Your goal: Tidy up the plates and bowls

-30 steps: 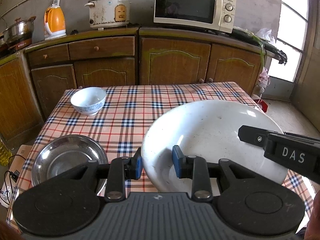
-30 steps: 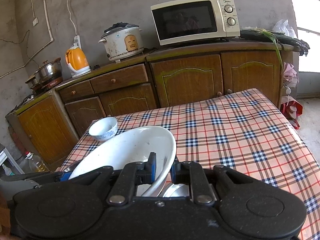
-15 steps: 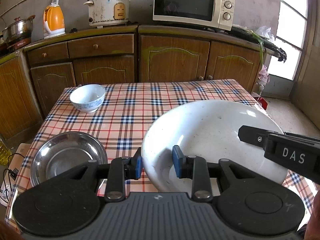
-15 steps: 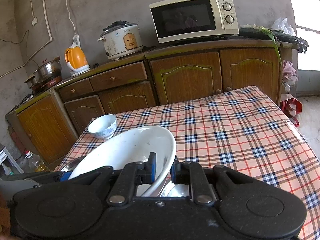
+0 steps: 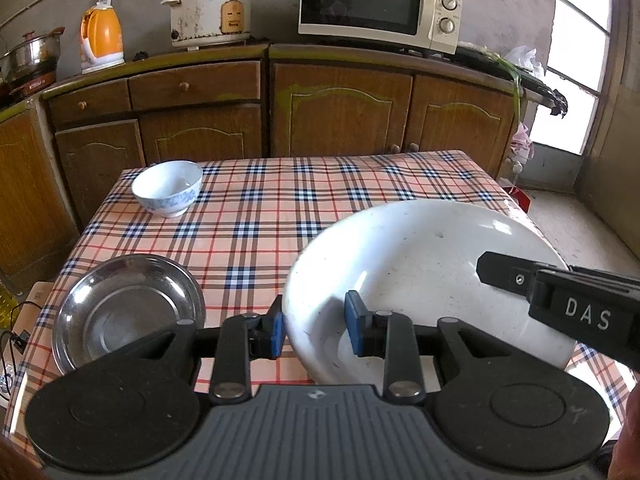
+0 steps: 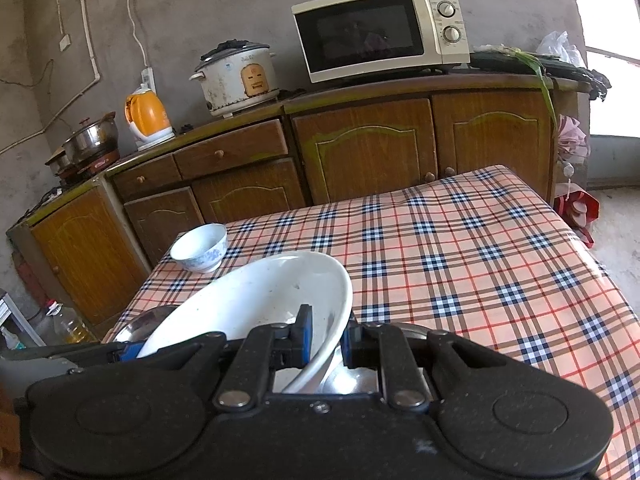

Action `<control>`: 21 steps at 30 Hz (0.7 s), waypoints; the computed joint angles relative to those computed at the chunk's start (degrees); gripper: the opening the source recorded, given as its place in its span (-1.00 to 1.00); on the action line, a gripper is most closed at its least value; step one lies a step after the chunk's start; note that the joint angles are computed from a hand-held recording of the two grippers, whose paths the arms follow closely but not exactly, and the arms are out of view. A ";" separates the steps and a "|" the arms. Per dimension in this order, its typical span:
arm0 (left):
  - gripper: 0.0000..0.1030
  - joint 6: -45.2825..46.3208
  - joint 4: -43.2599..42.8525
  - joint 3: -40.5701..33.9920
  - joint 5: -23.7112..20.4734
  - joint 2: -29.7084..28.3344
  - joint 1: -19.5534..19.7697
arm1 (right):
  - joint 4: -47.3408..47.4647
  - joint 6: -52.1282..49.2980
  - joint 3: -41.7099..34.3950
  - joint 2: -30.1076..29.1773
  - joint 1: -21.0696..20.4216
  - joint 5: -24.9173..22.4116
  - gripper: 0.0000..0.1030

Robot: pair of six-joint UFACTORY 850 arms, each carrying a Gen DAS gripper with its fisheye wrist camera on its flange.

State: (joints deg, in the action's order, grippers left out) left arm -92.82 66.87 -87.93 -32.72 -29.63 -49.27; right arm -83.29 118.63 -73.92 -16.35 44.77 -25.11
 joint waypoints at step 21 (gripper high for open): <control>-0.41 2.28 -1.93 -1.32 1.40 -1.70 -0.95 | -2.16 4.67 4.95 2.60 0.14 -1.81 -0.63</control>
